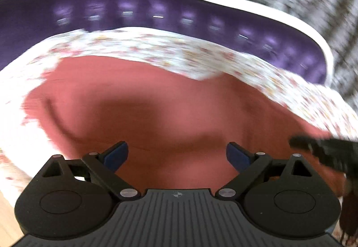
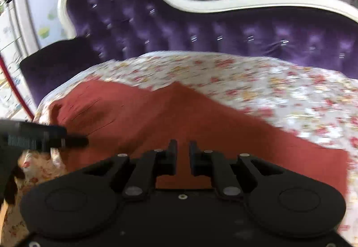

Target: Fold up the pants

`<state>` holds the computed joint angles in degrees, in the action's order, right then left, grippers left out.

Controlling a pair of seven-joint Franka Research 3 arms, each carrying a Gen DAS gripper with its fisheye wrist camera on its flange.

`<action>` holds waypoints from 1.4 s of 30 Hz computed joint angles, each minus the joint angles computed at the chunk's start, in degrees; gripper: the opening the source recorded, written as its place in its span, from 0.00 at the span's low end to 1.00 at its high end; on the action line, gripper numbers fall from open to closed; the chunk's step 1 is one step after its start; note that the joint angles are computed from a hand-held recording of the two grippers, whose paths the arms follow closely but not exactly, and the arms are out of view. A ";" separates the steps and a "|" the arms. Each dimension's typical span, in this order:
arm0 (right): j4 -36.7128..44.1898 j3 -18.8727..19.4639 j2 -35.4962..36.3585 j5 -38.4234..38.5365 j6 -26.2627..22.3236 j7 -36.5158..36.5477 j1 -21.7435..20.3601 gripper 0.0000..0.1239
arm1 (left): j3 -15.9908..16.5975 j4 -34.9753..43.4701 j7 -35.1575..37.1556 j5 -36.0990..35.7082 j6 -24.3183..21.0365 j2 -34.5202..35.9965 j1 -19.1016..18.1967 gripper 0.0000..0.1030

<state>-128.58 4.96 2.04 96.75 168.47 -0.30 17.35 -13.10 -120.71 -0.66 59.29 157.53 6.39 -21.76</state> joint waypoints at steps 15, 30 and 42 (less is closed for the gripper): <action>0.55 2.22 3.99 -13.04 2.78 10.63 0.79 0.20 | 2.82 -8.61 -17.35 5.08 8.40 -3.79 10.19 0.98; 0.27 2.31 3.70 -11.05 2.72 7.75 0.54 0.20 | 4.45 -1.50 -11.80 4.14 4.87 1.50 9.11 0.82; 0.21 1.46 3.30 -11.44 -0.61 9.32 -0.34 0.20 | -1.39 1.93 -11.26 15.73 -15.12 -4.51 2.86 0.22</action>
